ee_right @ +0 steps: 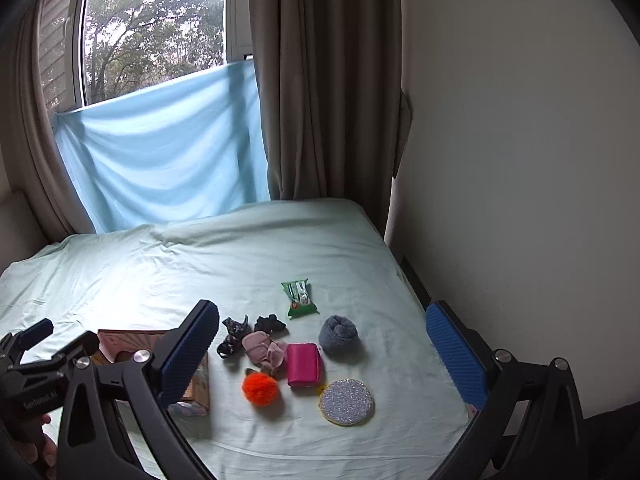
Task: Organize soft objects
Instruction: 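Grasp the orange pompom with the left tool while the right tool grasps the grey sock ball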
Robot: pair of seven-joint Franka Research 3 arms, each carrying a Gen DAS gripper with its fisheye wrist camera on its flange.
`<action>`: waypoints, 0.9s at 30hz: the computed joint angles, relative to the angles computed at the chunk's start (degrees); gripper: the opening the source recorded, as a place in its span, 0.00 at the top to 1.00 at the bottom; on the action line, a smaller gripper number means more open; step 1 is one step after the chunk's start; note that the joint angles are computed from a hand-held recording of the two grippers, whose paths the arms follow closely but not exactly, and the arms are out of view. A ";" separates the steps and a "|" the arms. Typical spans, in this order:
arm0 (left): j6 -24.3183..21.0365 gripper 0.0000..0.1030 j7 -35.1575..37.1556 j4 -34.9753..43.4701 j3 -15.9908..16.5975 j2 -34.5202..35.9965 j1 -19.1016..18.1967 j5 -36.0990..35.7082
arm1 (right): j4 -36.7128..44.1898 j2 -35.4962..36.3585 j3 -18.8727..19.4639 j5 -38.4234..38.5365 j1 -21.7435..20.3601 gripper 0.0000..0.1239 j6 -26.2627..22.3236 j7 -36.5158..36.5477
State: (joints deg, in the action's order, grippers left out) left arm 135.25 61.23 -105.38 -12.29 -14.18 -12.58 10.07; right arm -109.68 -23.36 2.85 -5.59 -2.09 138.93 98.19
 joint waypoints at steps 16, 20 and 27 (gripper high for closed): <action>-9.58 0.00 -9.43 14.16 -1.59 27.69 -3.67 -0.24 | 14.35 27.40 -7.40 11.30 0.75 0.17 -6.94 -16.24; -11.52 0.01 -9.85 18.77 -1.34 34.37 -4.62 -0.52 | 19.98 35.36 -7.72 13.29 0.32 0.17 -8.96 -17.45; -11.65 0.02 -10.79 23.04 -1.36 42.13 -4.76 -3.21 | 29.94 47.57 -7.07 16.53 -0.86 0.17 -13.74 -19.91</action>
